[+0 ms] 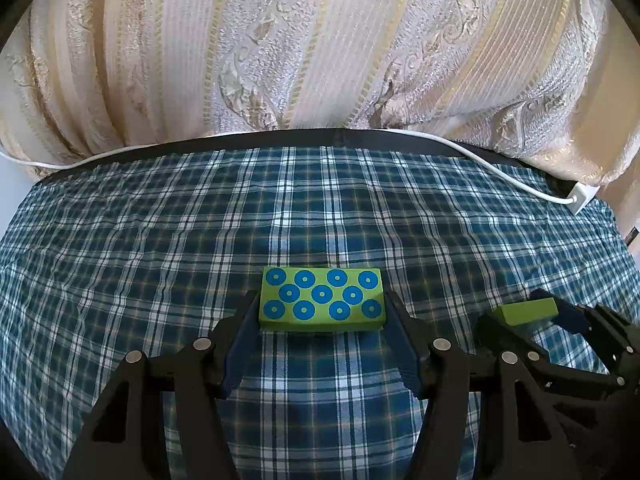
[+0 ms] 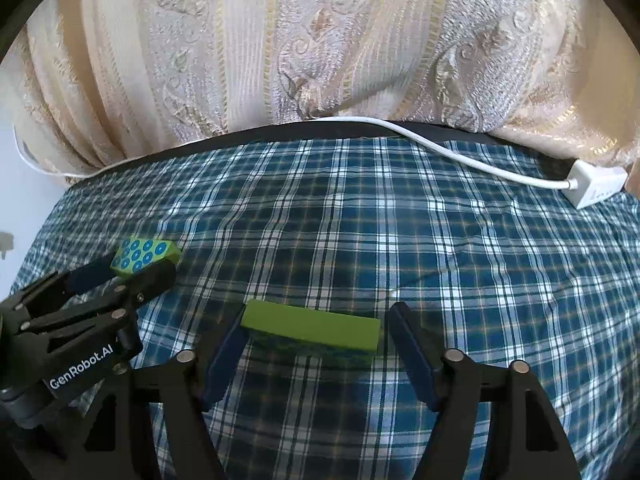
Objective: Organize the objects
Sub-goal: 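Carry both green bricks over the clear container with both tools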
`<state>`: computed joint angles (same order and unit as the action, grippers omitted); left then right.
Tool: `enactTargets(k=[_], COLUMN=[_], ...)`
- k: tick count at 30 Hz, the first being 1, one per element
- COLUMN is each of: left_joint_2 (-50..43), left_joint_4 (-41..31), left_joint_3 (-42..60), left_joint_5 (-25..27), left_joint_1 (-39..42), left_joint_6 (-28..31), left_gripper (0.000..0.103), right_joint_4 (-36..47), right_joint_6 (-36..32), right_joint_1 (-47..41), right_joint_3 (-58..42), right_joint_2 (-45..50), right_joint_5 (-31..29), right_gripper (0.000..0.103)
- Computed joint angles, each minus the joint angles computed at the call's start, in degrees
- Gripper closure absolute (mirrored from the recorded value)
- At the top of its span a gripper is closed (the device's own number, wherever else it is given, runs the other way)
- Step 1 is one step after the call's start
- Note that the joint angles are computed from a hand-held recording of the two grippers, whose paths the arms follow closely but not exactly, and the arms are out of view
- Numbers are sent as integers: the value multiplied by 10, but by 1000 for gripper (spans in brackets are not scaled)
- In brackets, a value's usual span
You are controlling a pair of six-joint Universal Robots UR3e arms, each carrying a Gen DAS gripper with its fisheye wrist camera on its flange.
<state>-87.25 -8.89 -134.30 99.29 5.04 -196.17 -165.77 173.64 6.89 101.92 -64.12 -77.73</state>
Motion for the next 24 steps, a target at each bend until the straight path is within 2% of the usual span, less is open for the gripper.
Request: enactTargets(k=[13,24], left_joint_2=[2,5], left_joint_4=[5,-1], left_joint_3=[1,17], left_joint_5=[0,6], left_joint_1=[-11,-48], left_joint_6=[3,3], left_gripper=[41,41], right_joint_4=[-35,-62], right_joint_6=[-5,-6], right_joint_1=[-24,-72], right_joint_3=[71,187], right_joint_2=[-51,-145], right_joint_5=[19,47], right_gripper=[38,38])
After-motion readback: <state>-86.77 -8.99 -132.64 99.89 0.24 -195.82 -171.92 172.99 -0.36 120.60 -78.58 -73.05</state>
